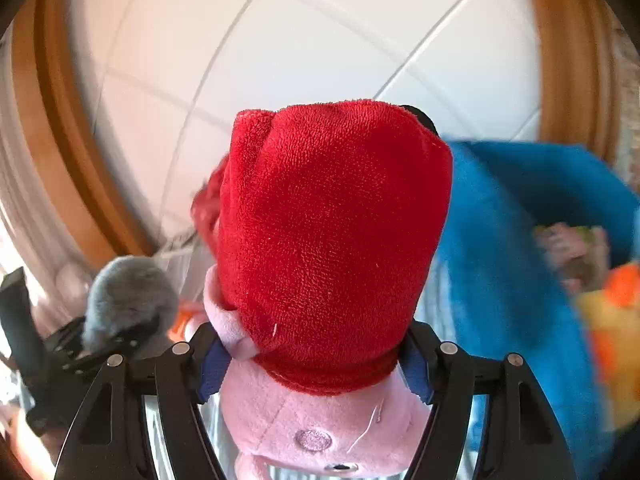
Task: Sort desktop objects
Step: 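Carry the grey plush and Peppa Pig plush over the blue crate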
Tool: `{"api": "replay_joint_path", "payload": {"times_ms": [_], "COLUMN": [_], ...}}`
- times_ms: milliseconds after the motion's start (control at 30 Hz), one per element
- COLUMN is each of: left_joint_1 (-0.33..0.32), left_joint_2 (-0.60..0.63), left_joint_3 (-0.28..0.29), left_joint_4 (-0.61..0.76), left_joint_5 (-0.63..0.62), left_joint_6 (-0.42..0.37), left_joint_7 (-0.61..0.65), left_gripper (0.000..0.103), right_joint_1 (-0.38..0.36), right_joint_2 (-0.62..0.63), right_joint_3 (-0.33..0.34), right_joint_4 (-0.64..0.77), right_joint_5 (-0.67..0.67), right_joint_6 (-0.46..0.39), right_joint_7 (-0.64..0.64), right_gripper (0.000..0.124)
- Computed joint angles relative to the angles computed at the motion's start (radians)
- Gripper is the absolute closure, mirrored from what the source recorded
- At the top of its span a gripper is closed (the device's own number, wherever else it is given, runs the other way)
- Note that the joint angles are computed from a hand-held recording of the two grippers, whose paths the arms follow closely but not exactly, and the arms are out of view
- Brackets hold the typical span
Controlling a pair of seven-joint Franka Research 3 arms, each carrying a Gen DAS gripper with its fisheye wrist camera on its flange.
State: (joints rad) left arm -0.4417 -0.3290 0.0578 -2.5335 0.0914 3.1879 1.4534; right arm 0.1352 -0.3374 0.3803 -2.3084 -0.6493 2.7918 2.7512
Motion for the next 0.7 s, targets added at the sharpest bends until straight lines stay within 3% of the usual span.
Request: {"api": "replay_joint_path", "payload": {"times_ms": [167, 233, 267, 400, 467, 567, 700], "left_joint_1": [-0.115, -0.220, -0.234, -0.157, -0.141, -0.146, -0.185], "left_joint_2": [0.058, 0.105, 0.135, 0.272, 0.338, 0.484, 0.710], "left_joint_3": [-0.026, 0.011, -0.003, -0.156, -0.202, -0.245, -0.265], "left_joint_4": [0.136, 0.222, 0.272, 0.485, 0.587, 0.807, 1.149], "left_joint_5": [-0.017, -0.078, -0.096, -0.006, 0.039, 0.132, 0.245], "left_joint_6": [-0.014, -0.043, -0.062, -0.130, -0.173, -0.275, -0.468], "left_joint_7": [0.035, 0.101, 0.116, 0.029, -0.012, -0.090, -0.167], "left_gripper": [0.059, 0.059, 0.059, 0.059, 0.059, 0.059, 0.059], "right_joint_1": [-0.005, -0.019, -0.028, -0.060, -0.090, -0.140, -0.190], "right_joint_2": [-0.296, -0.400, -0.428, -0.529, -0.547, -0.519, -0.414], "right_joint_3": [-0.068, -0.102, -0.112, -0.206, -0.250, -0.313, -0.377], "right_joint_4": [-0.140, -0.176, -0.182, -0.205, -0.205, -0.187, -0.134], "right_joint_5": [0.096, 0.123, 0.135, 0.187, 0.202, 0.225, 0.271], "right_joint_6": [-0.083, -0.131, -0.152, -0.229, -0.246, -0.233, -0.204], "right_joint_7": [-0.097, -0.155, -0.180, -0.327, -0.395, -0.486, -0.596], "right_gripper": [0.053, 0.053, 0.053, 0.053, 0.053, 0.053, 0.053]}}
